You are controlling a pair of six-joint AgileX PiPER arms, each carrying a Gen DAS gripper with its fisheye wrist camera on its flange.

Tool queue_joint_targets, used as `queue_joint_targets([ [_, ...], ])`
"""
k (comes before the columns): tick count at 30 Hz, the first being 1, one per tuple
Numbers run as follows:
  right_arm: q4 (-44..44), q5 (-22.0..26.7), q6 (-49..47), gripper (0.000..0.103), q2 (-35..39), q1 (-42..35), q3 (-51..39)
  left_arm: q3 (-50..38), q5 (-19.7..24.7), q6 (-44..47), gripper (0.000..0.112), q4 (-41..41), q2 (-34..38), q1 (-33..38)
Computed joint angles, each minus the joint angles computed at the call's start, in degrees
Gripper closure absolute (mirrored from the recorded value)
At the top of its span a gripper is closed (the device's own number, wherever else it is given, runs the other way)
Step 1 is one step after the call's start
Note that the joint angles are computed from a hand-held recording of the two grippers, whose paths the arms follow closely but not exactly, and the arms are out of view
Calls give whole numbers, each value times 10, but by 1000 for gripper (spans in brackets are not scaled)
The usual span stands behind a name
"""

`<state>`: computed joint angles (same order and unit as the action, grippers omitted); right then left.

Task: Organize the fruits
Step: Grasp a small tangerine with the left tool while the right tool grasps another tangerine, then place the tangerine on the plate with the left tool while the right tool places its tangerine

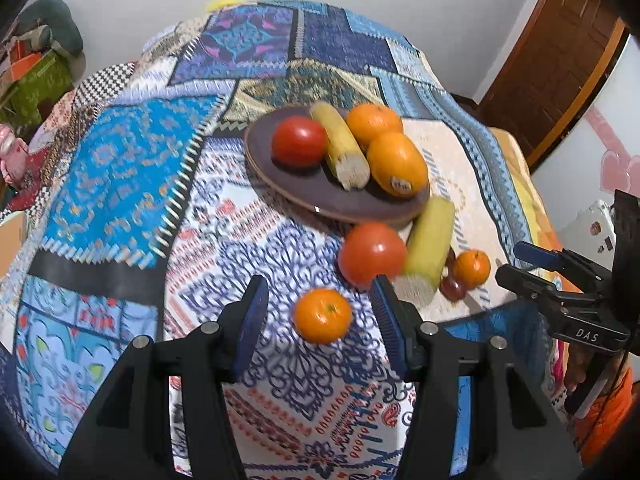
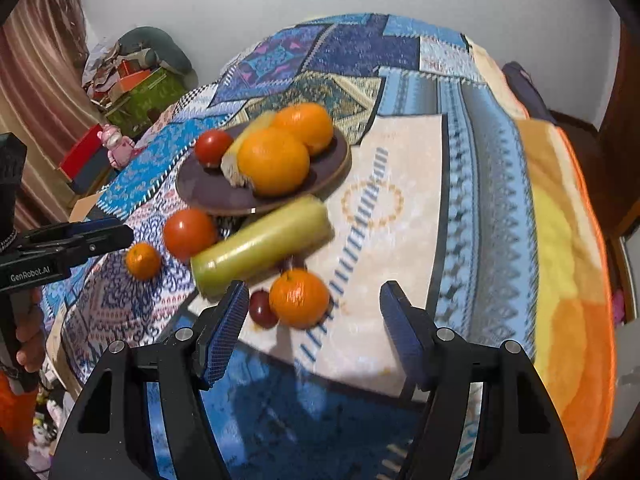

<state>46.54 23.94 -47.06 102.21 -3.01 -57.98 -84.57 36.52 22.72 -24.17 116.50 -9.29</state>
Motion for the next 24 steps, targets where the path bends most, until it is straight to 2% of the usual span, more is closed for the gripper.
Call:
queue_joint_targets([
  [4,24,5,-24,39,7,1,9,14,-5,2,59,-1,7,-6],
  [8,29,9,-33,48,21,6,2,23,-18,3,60,4,14,-13],
  [15,31,12,-33,64,44,11,-12,18,-34,-3,77,17,25,-20],
  [24,49,11,-52,67,40,7,-7,24,-37,12,77,2,18,-13],
])
